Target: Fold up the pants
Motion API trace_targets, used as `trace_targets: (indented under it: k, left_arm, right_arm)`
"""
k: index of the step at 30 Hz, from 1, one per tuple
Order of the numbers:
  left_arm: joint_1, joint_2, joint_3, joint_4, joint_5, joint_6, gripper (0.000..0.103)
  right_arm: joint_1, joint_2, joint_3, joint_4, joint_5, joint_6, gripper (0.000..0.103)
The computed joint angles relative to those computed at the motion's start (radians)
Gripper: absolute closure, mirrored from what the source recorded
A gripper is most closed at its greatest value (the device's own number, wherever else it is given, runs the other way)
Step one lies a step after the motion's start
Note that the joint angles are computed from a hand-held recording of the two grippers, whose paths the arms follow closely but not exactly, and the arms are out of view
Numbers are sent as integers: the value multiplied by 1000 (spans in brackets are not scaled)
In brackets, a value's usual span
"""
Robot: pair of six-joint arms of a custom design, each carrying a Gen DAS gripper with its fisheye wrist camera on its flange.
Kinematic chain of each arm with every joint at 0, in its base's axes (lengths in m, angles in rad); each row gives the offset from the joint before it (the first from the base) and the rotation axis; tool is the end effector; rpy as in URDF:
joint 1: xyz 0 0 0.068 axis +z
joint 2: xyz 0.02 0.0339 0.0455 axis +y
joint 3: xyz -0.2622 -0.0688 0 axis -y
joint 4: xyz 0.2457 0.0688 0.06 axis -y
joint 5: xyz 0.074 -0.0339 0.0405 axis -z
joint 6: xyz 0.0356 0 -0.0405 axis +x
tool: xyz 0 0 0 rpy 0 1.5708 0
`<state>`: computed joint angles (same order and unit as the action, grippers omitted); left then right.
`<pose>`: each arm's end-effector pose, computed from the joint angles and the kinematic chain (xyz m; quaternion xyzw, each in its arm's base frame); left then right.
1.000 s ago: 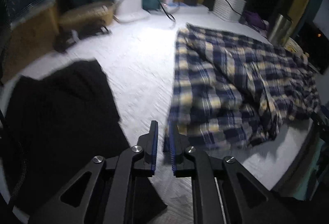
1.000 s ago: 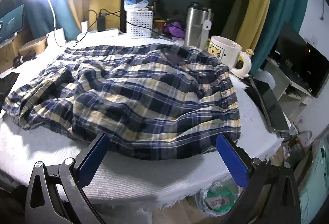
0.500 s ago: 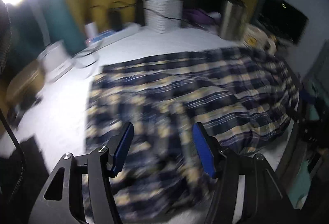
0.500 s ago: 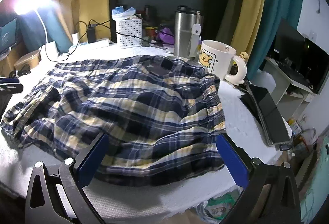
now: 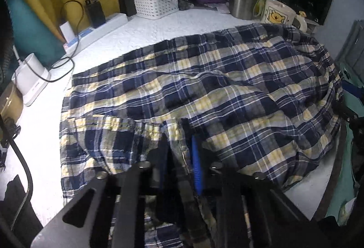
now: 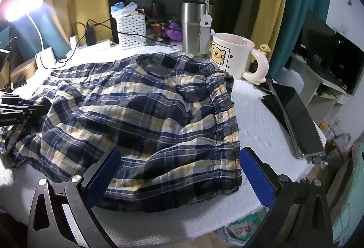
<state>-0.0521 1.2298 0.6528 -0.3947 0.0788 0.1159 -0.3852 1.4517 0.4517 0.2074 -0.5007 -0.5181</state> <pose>0.2322 -0.0149 0.1864 0.0917 0.9504 -0.0282 0.2959 0.2344 -0.0766 0.1246 -0.1533 0.8882 0.0458 0.4307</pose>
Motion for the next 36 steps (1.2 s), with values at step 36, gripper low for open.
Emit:
trace_targets:
  k: [36]
  left_arm:
    - [962, -586, -208, -511, 365, 366, 89]
  right_arm:
    - [119, -187, -149, -14, 43, 2, 0]
